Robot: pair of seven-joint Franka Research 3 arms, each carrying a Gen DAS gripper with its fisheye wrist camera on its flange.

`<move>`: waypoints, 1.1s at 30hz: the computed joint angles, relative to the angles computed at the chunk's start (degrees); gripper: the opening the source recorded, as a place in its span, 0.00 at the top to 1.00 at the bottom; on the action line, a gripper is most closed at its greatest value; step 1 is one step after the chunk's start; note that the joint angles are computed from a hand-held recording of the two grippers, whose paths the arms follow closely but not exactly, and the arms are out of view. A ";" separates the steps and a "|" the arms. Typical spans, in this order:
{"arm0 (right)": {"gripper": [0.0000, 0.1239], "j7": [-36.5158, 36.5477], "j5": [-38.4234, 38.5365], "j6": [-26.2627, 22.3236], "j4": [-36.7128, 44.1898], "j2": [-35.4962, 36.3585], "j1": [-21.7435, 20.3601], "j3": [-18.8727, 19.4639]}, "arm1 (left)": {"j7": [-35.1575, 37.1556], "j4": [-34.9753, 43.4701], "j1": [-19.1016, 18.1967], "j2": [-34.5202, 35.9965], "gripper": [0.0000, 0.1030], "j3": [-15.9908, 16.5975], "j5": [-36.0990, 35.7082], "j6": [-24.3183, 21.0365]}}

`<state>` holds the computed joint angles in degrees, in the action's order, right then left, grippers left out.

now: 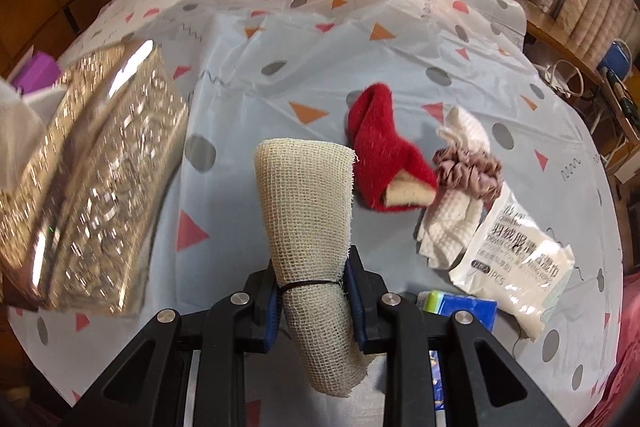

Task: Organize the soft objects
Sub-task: 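Drop the pink towel into the gold tray with the left tool while the right holds the beige roll, then carry the beige mesh roll into the gold tray and open the right tool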

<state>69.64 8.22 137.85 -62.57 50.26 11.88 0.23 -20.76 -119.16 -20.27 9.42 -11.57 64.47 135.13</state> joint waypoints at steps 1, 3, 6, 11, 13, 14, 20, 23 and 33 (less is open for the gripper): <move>0.79 0.46 0.05 0.38 0.25 -0.15 0.13 -0.10 | -0.16 -0.21 0.06 -0.07 0.24 0.04 -0.07 0.22; 0.79 1.65 0.04 1.14 1.19 -0.35 0.45 -0.36 | -0.90 -0.81 0.18 -0.30 0.24 0.13 0.18 0.79; 0.79 2.66 0.71 3.06 1.81 -1.38 0.37 0.09 | -1.43 -1.45 0.33 -0.46 0.24 0.10 0.30 1.30; 0.79 -1.64 4.90 8.81 -1.71 -6.22 -0.55 4.54 | -3.26 -3.05 0.71 -1.19 0.24 0.21 0.43 1.87; 0.79 -7.67 8.23 11.29 -5.69 -9.71 -1.36 8.20 | -4.52 -4.11 0.97 -1.97 0.24 0.21 0.53 1.70; 0.79 -10.56 9.78 12.10 -7.30 -10.99 -1.44 9.58 | -4.92 -4.65 1.18 -2.35 0.24 0.17 0.48 1.79; 0.79 -29.81 20.98 13.93 -20.91 -20.21 -1.56 18.04 | -7.07 -7.55 2.02 -4.42 0.24 -0.51 -0.29 0.39; 0.79 -35.50 24.32 12.19 -25.48 -22.48 -0.08 19.44 | -8.10 -8.80 2.29 -5.38 0.24 -0.90 -0.70 -0.55; 0.79 -36.63 20.38 7.50 -27.75 -18.37 11.24 13.27 | -10.20 -10.75 2.87 -7.46 0.22 -2.07 -0.77 -2.97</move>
